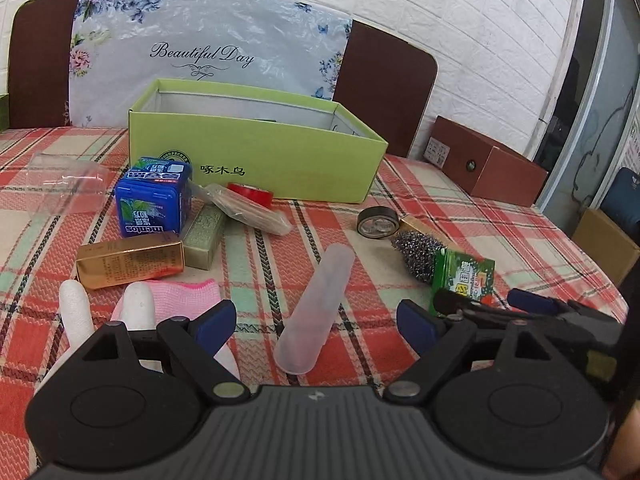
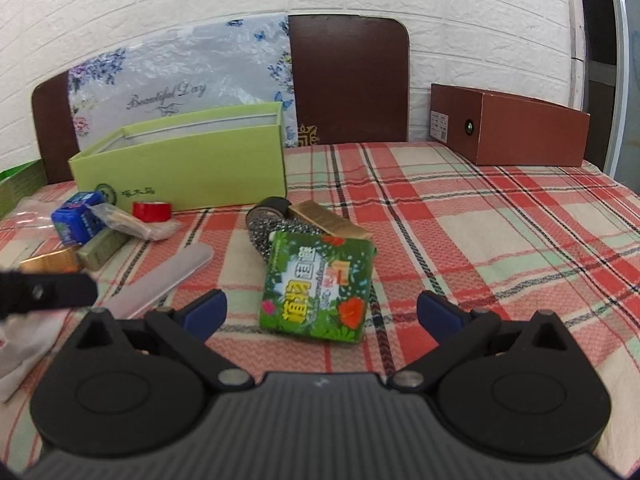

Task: Organize objects
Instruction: 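Grasp the clear plastic tube with the left gripper while the right gripper approaches the green herbal box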

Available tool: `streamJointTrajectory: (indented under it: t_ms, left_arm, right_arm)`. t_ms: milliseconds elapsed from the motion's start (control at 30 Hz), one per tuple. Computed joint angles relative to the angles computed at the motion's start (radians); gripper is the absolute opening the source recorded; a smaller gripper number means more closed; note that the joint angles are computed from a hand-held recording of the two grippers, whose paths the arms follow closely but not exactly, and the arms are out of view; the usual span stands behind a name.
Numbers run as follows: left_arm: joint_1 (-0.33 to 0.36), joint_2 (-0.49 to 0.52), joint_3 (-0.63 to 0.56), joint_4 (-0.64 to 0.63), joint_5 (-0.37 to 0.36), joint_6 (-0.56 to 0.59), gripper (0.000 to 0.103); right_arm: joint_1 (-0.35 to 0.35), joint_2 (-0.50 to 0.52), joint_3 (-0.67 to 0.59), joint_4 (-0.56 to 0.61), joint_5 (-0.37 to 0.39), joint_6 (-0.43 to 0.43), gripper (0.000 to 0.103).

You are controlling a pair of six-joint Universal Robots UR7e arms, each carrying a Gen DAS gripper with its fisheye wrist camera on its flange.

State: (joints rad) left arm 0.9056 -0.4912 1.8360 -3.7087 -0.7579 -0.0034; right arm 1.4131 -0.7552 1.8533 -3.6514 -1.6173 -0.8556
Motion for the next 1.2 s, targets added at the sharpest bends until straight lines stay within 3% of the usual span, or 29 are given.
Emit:
streamJointTrajectory:
  t_ms: [67, 133, 167, 200, 333, 433, 500, 633, 700, 733, 767, 1000, 1200]
  left_arm:
    - [0.002, -0.004, 0.002, 0.008, 0.001, -0.019, 0.091]
    - [0.005, -0.008, 0.001, 0.025, 0.004, -0.033, 0.091]
    - [0.006, -0.008, 0.0, 0.033, 0.005, -0.034, 0.091]
    - [0.008, -0.006, -0.004, 0.041, 0.008, -0.034, 0.091]
    - [0.018, -0.002, -0.024, 0.085, -0.017, -0.029, 0.091]
    - [0.027, 0.016, -0.05, 0.087, -0.026, 0.018, 0.089]
    - [0.036, 0.025, -0.066, 0.108, -0.027, 0.037, 0.081]
    - [0.034, 0.046, -0.074, 0.09, 0.004, 0.101, 0.067]
    - [0.024, 0.061, -0.08, 0.079, 0.047, 0.147, 0.051]
    - [0.019, 0.066, -0.081, 0.076, 0.066, 0.165, 0.038]
    - [0.017, 0.063, -0.075, 0.079, 0.063, 0.171, 0.033]
    - [-0.001, -0.003, -0.013, 0.209, -0.03, 0.037, 0.029]
    - [0.015, 0.042, -0.12, 0.259, -0.007, 0.043, 0.03]
  right_arm:
    - [0.012, 0.021, -0.036, 0.021, -0.034, 0.001, 0.1]
    - [0.02, 0.04, -0.058, 0.024, -0.055, -0.005, 0.085]
    - [0.024, 0.044, -0.068, 0.041, -0.073, -0.006, 0.071]
    - [0.024, 0.039, -0.069, 0.065, -0.076, 0.001, 0.063]
    - [0.007, -0.025, -0.032, 0.164, -0.035, 0.03, 0.063]
    - [-0.001, -0.091, -0.003, 0.279, -0.02, 0.004, 0.063]
    - [-0.006, -0.128, 0.011, 0.357, -0.017, -0.036, 0.063]
    - [-0.003, -0.119, 0.038, 0.267, -0.05, -0.044, 0.064]
    - [-0.006, -0.118, 0.04, 0.266, -0.044, -0.031, 0.066]
    - [-0.006, -0.116, 0.041, 0.262, -0.04, -0.03, 0.067]
    - [-0.005, -0.114, 0.041, 0.258, -0.04, -0.033, 0.067]
    - [-0.009, -0.123, 0.053, 0.271, -0.029, -0.048, 0.067]
    - [-0.012, -0.123, 0.053, 0.262, -0.035, -0.043, 0.07]
